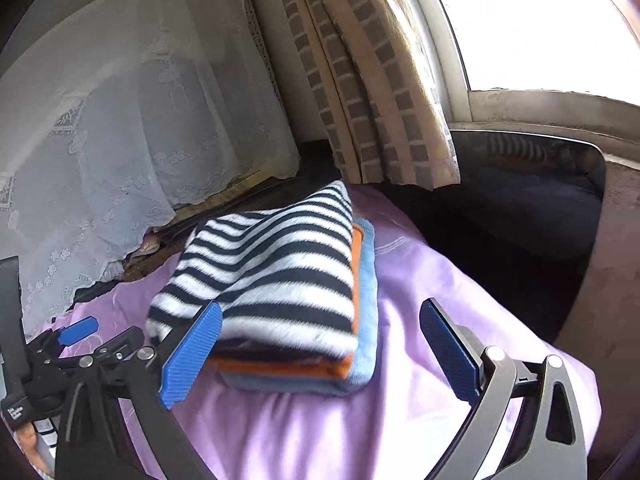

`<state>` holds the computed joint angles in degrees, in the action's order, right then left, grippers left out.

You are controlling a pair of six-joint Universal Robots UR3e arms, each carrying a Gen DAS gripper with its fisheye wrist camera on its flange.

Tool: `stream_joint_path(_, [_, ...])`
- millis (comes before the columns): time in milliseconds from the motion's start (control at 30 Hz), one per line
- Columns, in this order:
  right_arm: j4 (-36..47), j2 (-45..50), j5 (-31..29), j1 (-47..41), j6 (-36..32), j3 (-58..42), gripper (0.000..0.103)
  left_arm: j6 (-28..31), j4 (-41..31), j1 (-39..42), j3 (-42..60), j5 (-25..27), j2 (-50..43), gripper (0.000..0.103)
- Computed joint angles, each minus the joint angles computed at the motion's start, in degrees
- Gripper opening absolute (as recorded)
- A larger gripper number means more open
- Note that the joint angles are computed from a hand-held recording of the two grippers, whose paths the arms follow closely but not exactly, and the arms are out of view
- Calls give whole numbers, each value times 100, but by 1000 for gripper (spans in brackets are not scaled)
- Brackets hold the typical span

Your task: Fold small clothes

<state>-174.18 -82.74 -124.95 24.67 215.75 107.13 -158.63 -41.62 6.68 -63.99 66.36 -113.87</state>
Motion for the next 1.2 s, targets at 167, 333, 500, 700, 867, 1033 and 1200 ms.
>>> stream_joint_path(167, [1554,67,-874,854,398,-872,99,160,-294,564,-910,-741,779,98])
stream_joint_path(333, [2443,83,-1381,1385,804,-1316,99,350,40,927,-1780,-985,1482,98])
stream_joint_path(500, [2606,85,-1412,1557,986,-1421,99,469,244,1278,-2348,-1264,2019,98])
stream_joint_path(700, [2850,316,-1524,1740,984,-1825,99,563,359,1472,-2659,-1425,2372,98])
stream_joint_path(867, [2853,410,-1533,1795,874,-1948,99,594,407,1492,-2792,-1453,2508,98])
stream_joint_path(1033, [2695,350,-1442,1759,842,-1802,99,629,462,1402,-2885,-1345,2560,98])
stream_joint_path(1200, [2882,456,-1513,1817,999,-1942,99,700,377,1334,-2865,-1243,2495,98])
